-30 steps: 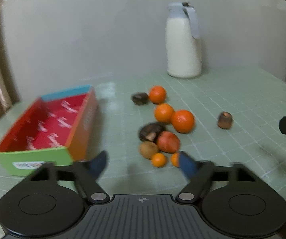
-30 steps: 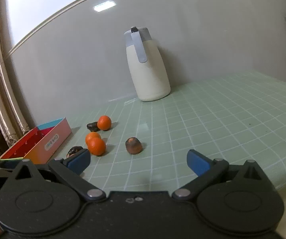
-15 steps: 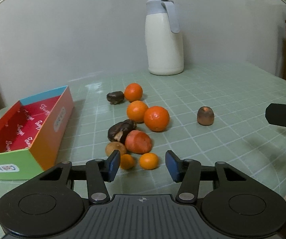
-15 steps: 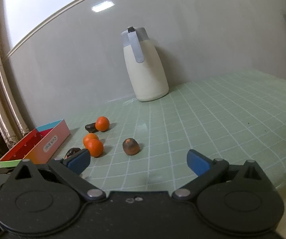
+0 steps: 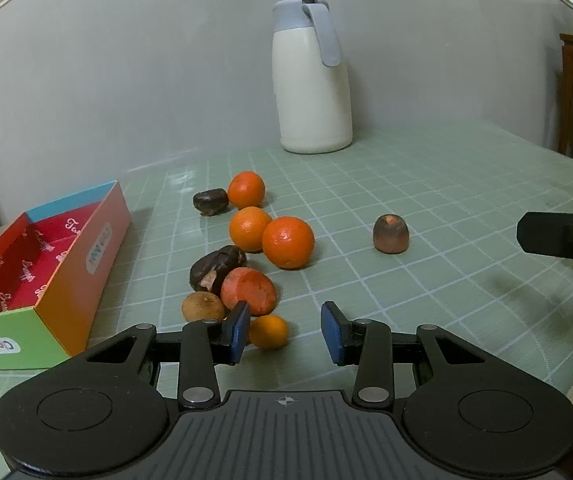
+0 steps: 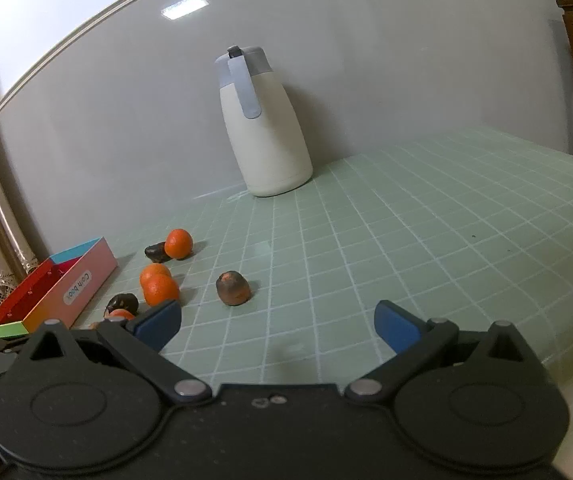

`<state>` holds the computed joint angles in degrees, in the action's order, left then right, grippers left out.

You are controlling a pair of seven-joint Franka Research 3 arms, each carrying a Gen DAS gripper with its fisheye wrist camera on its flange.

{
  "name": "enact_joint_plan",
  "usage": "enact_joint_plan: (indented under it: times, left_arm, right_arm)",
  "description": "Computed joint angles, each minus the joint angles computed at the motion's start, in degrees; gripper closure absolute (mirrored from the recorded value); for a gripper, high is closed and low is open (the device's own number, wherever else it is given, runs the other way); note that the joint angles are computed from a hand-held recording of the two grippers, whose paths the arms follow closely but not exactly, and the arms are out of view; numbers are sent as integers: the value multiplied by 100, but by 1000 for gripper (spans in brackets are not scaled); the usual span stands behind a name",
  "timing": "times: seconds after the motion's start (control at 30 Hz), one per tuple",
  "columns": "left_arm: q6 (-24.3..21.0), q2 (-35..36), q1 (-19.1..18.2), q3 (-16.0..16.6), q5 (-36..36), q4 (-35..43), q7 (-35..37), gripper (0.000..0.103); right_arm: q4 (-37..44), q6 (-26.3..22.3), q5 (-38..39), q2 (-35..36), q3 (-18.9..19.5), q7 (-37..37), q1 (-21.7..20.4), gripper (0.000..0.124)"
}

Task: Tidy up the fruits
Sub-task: 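Lower the left tool to the small kumquat and close its fingers on it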

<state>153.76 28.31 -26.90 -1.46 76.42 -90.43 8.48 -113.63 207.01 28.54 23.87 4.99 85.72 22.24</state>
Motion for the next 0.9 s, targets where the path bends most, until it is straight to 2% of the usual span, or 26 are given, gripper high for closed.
enact_joint_plan:
  times: [0.4,0.5,0.6,0.77,0.9]
  left_arm:
    - [-117,18,-34,-24,78,5,-142,63]
    - [-13,-114,-15,14,157,-164,-455,63]
    - [-548,-224,-135,38,433,-303,-689,63]
    - [-846,-341,-41,-88,657,-457,-937,63]
    - [-1058,-529,38,-145,938,-678,-1466,63]
  right_arm:
    - [-73,11,-125,-52,46,97,-57,21]
    - [-91,14,-153,-66,45,105,-62,21]
    - [-95,13,-201,-70,79,170,-108,21]
    - [-105,-18,-363,-75,165,390,-219,21]
    - [-98,-13,-436,-64,119,365,-167,21]
